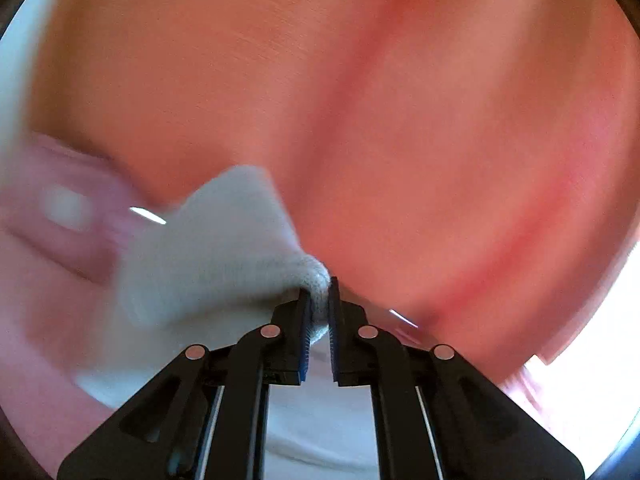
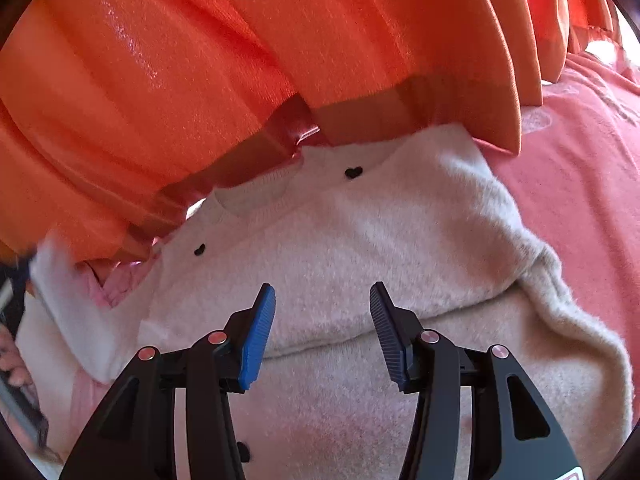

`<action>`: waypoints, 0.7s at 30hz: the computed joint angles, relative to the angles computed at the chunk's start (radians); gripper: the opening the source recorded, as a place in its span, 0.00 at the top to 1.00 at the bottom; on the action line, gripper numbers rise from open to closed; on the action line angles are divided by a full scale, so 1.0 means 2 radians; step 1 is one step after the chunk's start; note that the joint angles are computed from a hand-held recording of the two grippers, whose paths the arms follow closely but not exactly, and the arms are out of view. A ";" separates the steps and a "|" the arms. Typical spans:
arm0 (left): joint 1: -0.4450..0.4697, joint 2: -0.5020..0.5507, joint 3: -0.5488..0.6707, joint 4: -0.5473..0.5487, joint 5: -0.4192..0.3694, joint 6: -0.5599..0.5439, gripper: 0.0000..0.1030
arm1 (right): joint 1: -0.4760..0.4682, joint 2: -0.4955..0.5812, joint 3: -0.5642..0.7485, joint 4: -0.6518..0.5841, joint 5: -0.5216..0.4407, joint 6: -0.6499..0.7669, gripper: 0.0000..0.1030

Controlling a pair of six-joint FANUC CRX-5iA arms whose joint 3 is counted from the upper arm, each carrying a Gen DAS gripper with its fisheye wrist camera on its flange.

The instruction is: Fold small clothes

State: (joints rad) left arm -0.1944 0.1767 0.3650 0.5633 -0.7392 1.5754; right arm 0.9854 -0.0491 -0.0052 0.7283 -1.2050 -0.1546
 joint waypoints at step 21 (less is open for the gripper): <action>0.052 -0.073 -0.238 0.043 0.056 0.101 0.54 | -0.041 -0.011 -0.013 -0.032 -0.040 -0.013 0.39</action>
State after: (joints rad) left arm -0.0912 0.0316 -0.1100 0.6495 -0.6273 1.7770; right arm 0.9036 -0.0713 -0.0314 0.6645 -1.2849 -0.1809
